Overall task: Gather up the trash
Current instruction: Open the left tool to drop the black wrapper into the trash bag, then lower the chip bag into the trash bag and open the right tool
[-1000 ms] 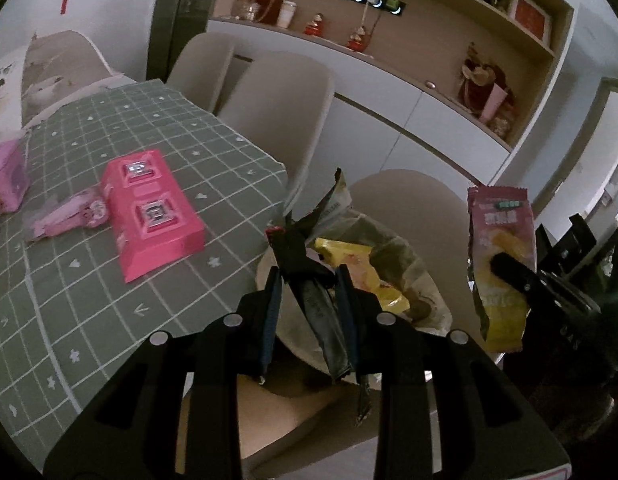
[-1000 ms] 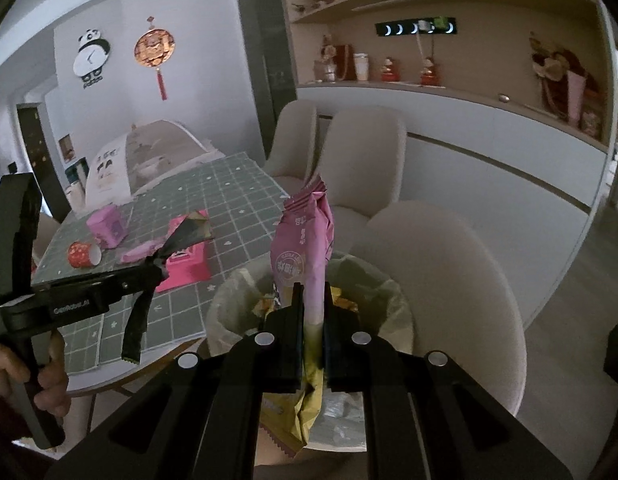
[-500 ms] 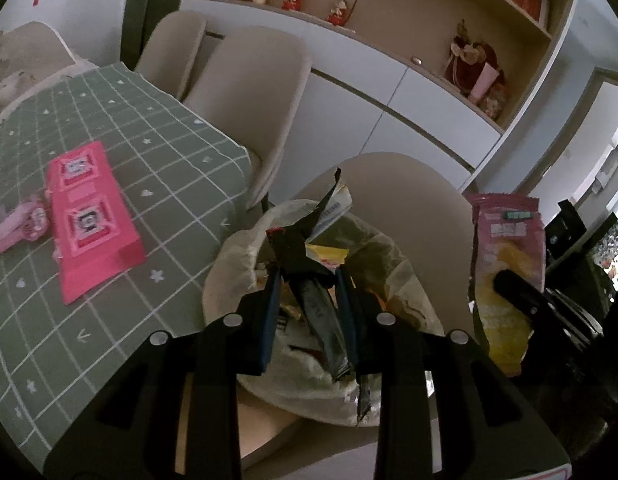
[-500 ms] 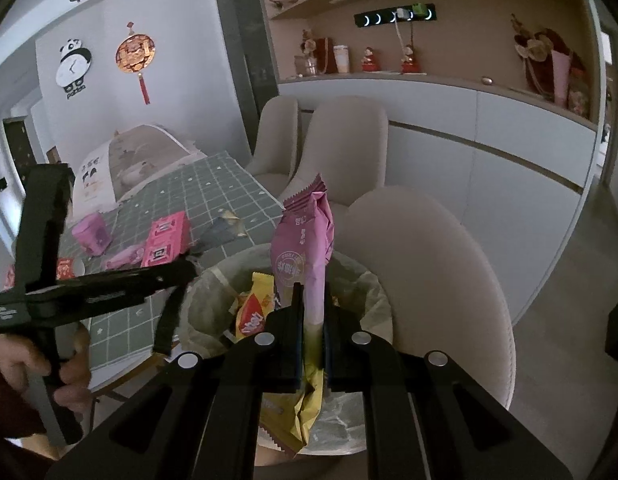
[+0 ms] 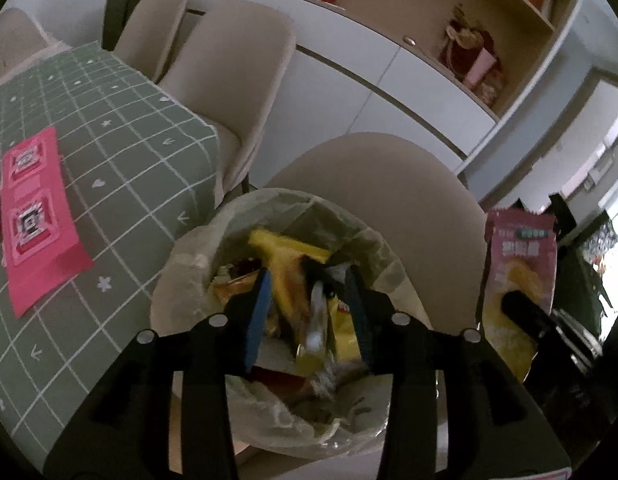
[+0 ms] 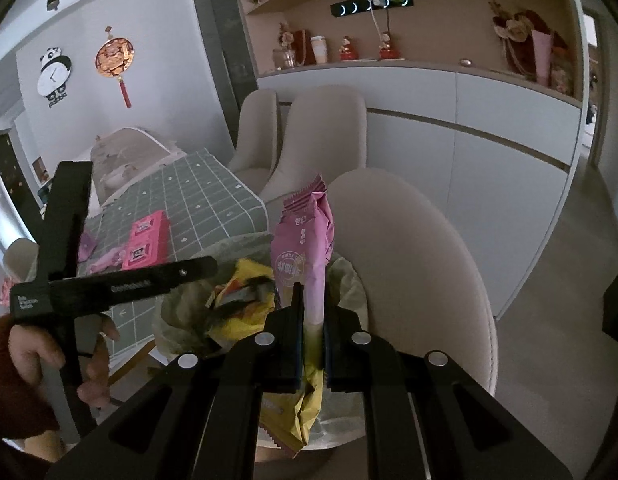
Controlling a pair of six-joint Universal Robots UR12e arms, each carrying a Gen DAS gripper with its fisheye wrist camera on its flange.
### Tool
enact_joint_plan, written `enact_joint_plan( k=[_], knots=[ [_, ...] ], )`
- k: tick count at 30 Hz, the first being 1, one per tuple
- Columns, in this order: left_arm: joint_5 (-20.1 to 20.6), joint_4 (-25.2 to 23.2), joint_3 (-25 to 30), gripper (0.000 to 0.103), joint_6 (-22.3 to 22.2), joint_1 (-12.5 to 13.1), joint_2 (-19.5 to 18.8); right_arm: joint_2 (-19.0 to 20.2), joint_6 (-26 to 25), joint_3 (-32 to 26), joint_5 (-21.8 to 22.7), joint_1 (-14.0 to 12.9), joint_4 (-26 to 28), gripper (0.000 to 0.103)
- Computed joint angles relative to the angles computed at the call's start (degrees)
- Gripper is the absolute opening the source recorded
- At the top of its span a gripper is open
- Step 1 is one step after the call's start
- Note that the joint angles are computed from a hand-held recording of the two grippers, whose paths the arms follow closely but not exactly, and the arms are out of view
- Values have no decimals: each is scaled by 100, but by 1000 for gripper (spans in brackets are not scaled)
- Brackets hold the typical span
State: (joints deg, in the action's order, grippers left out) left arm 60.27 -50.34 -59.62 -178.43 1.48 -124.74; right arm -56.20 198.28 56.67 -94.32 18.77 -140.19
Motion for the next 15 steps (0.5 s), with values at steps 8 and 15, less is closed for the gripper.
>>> enact_joint_plan(
  k=[8, 15],
  knots=[
    [246, 302, -408, 37, -310, 185, 283, 254, 8, -332, 418, -8, 82, 9],
    [569, 577, -1101, 37, -513, 419, 747, 842, 89, -1190, 895, -26, 796, 9]
  ],
)
